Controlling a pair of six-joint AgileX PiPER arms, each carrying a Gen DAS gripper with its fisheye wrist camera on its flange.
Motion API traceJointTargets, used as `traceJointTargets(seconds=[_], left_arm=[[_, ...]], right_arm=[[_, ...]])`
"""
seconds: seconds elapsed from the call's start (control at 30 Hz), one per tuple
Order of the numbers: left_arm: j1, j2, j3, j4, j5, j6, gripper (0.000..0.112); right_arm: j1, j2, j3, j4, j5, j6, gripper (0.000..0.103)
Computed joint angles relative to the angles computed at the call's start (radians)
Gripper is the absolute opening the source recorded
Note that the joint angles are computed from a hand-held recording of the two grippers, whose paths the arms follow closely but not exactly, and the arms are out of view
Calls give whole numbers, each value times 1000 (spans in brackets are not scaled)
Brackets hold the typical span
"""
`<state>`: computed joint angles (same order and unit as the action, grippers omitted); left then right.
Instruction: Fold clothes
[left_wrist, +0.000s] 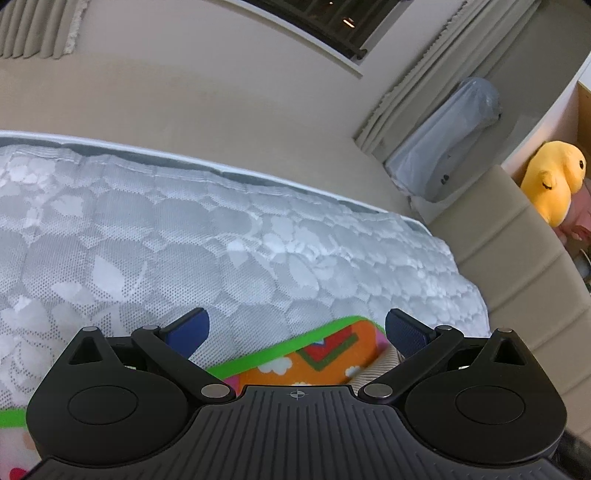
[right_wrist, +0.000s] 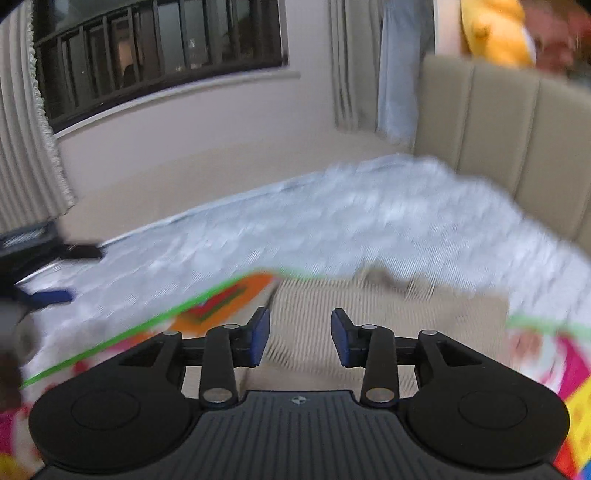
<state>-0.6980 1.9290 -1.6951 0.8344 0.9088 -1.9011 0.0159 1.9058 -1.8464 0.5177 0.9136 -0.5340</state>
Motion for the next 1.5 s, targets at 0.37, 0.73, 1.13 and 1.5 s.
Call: traceJointTargets(seconds=[0.37, 0.73, 1.13, 1.5], left_arm=[[-21, 7, -36, -19, 28, 47, 103], [-31, 22, -61, -36, 40, 74, 103], [-24, 91, -139, -94, 42, 169, 103], [-11, 182, -237, -178, 22, 288, 103]], right_arm=[[-83, -244, 606, 228, 105, 126, 38], [121, -277, 643, 145, -149, 39, 12], [94, -50, -75, -129, -171, 97, 9], [7, 231, -649, -154, 33, 107, 7]])
